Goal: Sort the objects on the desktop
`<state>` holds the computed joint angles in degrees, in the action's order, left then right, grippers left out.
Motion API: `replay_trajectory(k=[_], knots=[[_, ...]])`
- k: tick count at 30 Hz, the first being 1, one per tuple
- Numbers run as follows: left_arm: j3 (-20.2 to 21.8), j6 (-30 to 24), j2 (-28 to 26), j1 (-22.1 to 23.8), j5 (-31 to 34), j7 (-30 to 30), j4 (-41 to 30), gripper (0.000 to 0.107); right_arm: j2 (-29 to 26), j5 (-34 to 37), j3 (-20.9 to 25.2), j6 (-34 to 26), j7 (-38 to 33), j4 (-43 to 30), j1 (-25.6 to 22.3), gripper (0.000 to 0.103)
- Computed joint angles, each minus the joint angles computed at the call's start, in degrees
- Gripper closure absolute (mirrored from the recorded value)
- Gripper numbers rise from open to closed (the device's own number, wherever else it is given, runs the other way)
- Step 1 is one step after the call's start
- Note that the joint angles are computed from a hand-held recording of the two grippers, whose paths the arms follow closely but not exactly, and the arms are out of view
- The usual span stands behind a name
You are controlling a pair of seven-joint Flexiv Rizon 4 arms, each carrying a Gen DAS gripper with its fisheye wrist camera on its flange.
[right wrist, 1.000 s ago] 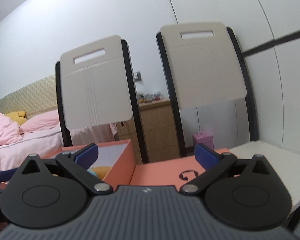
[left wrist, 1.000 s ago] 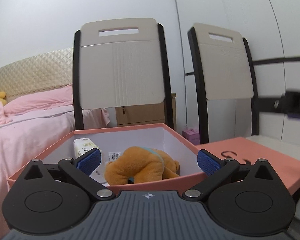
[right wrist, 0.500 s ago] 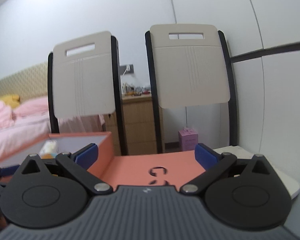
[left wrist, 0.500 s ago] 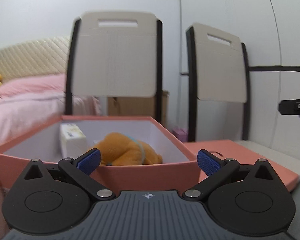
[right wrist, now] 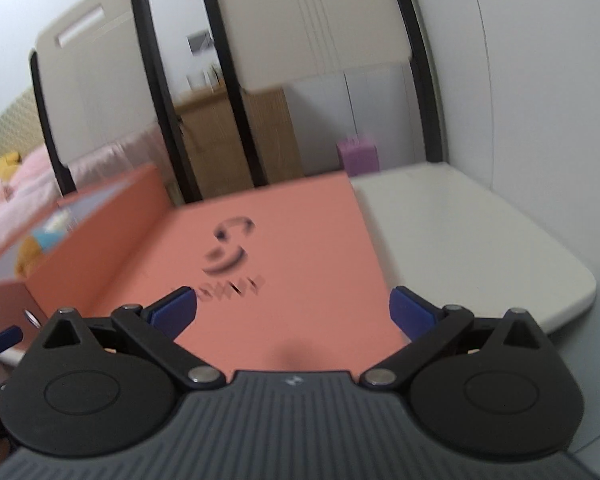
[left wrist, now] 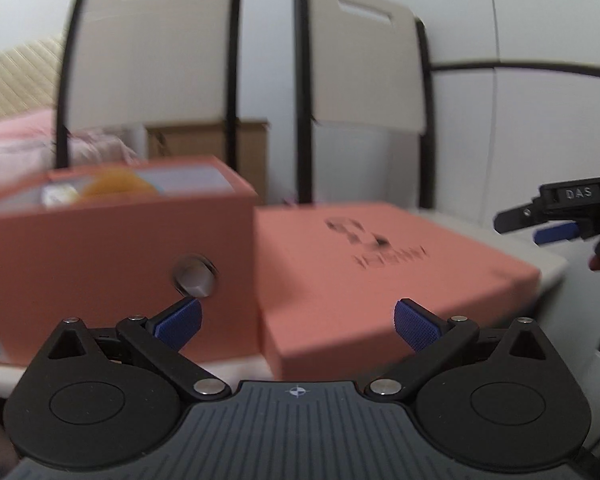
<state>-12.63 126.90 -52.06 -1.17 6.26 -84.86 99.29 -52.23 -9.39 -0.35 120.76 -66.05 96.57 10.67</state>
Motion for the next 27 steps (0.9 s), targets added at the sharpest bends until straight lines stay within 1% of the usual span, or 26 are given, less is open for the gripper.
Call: replay_trajectory(k=[2,3,5,6,11,15,16,19,24,27], knots=[[-5.24,-5.75,-0.56,4.96,5.80,-0.66,-1.01,0.004,-1.46,-0.53,-0.44,0.79,-0.77,-0.83,-0.30,0.000],[-6.35,-6.99,-0.97,5.98,6.97,-0.75,-1.38,0.004,-1.98,-0.53,-0.28,0.78,-0.60,-1.28,-0.62,0.000],[-4.71,-5.96,-1.38,4.47,5.42,0.46,-1.66,0.004,-2.88,-0.66,0.31,0.52,0.19,-2.14,-1.45,0.000],[-4.84,-5.94,-1.61,4.62,5.80,0.95,-1.90,0.004,-3.33,-0.76,0.56,0.39,0.63,-2.58,-1.84,0.000],[-10.08,-7.08,-3.56,9.21,10.29,1.15,-2.52,0.004,-3.88,-5.19,3.46,-1.25,2.72,-3.68,-4.58,0.000],[-12.13,-8.52,-4.07,10.74,11.92,2.31,-2.55,0.004,-4.47,-9.39,4.85,-2.68,3.09,-5.00,-5.99,0.000],[-12.57,-8.66,-4.11,11.09,12.39,2.77,-2.44,0.004,-4.54,-9.37,4.68,-2.82,3.27,-5.26,-5.82,0.000],[-10.30,-7.81,-3.61,8.98,10.93,4.18,-2.37,0.004,-4.75,-9.90,5.47,-2.93,4.37,-5.76,-6.56,0.000],[-10.01,-8.63,-3.27,8.55,10.31,5.84,-2.30,0.004,-4.98,-13.95,7.57,-2.56,5.58,-5.50,-9.16,0.000],[-8.85,-8.63,-2.85,7.37,8.77,6.70,-2.19,0.004,-4.76,-15.85,8.30,-1.95,6.17,-4.66,-10.27,0.000]])
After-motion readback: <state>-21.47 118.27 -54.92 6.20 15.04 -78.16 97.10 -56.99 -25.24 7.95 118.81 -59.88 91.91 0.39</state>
